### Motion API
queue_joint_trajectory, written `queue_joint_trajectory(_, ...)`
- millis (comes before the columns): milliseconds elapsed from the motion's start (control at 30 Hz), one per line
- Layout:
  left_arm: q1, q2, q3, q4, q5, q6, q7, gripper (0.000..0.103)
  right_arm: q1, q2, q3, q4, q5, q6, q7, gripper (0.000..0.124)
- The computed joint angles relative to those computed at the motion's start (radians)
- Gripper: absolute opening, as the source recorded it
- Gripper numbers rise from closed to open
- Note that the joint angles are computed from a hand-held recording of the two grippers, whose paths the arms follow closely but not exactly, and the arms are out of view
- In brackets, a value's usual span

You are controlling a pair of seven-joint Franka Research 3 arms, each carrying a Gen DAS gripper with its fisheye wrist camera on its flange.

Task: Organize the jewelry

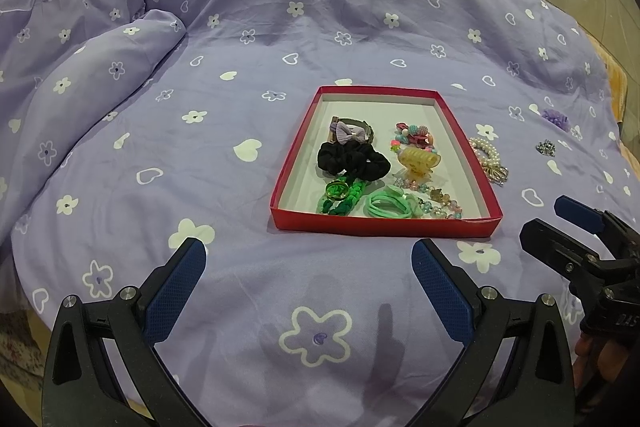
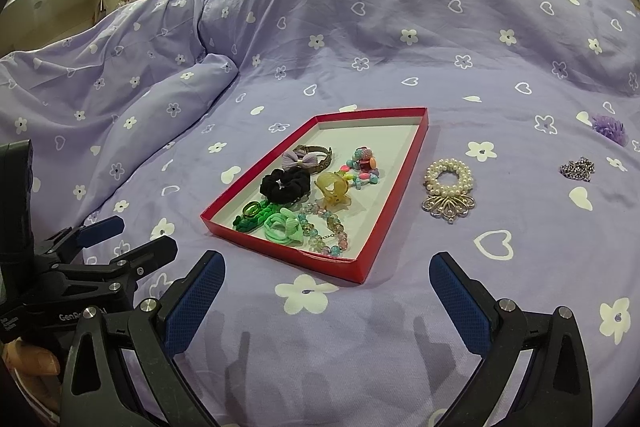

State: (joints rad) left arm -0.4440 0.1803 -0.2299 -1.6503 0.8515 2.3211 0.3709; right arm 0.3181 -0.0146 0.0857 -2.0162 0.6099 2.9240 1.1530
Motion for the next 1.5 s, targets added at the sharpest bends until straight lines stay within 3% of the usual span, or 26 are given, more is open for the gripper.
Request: queue_joint_trajectory(1500,0.004,0.014,0.009,0.013,-0.004,0.018,0.018,0.103,-0.005,0.004,-0.003,0.016,0.010,-0.023,-0.007,0.103)
